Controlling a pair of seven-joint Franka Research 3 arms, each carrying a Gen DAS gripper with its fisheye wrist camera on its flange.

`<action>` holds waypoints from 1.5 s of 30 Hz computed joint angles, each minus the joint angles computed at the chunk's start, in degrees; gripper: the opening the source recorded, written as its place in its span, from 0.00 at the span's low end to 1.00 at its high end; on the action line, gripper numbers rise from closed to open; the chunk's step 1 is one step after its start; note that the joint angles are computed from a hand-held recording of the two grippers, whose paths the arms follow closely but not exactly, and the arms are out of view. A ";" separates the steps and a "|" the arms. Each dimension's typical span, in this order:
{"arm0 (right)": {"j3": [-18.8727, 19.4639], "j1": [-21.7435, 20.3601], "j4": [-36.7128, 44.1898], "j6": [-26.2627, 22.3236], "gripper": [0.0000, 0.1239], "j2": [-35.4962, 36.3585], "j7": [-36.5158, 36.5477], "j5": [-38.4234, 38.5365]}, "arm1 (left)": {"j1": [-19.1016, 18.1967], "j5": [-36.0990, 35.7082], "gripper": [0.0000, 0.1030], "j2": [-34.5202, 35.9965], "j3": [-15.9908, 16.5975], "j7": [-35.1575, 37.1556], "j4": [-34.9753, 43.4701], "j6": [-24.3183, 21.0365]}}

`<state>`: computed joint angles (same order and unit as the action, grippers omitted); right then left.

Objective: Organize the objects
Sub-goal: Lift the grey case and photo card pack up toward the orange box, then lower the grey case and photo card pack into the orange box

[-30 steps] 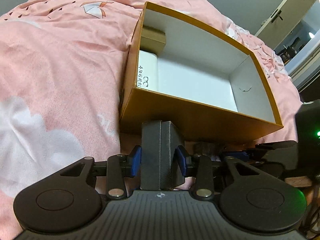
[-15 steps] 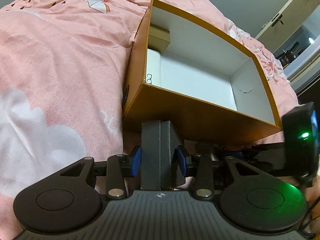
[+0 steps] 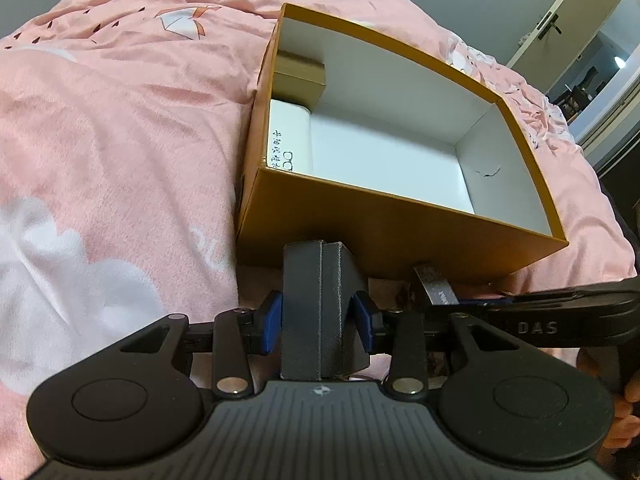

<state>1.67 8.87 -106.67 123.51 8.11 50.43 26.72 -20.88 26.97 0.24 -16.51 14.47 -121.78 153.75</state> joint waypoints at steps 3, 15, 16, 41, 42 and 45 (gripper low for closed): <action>-0.03 0.92 -2.97 2.07 0.21 -1.61 2.67 -3.20 | -0.06 -0.06 0.42 0.09 -0.04 -0.04 0.24 -0.49; -0.63 -0.47 -5.42 3.78 0.20 -3.29 -1.71 -0.42 | -0.85 4.45 0.42 -0.55 -0.31 -2.77 1.62 -2.58; -0.77 -0.74 -5.87 3.59 0.20 -4.01 -2.71 0.44 | -0.85 5.21 0.42 -0.93 -0.40 -3.18 1.59 -2.39; -1.43 -3.06 8.90 0.64 0.19 0.66 -6.26 21.81 | 2.08 0.84 0.41 7.79 1.49 6.19 17.27 2.90; -1.10 -2.83 9.46 1.81 0.19 1.83 -4.72 20.37 | 2.07 -1.05 0.41 8.77 1.48 7.85 17.85 2.53; -0.26 -2.63 10.54 3.75 0.19 4.74 -2.18 17.20 | 2.01 -6.85 0.41 12.73 1.13 12.95 20.46 0.70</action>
<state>1.42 6.24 -96.14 127.26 12.86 48.25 43.92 -18.86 20.12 12.98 -15.39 27.41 -101.32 154.45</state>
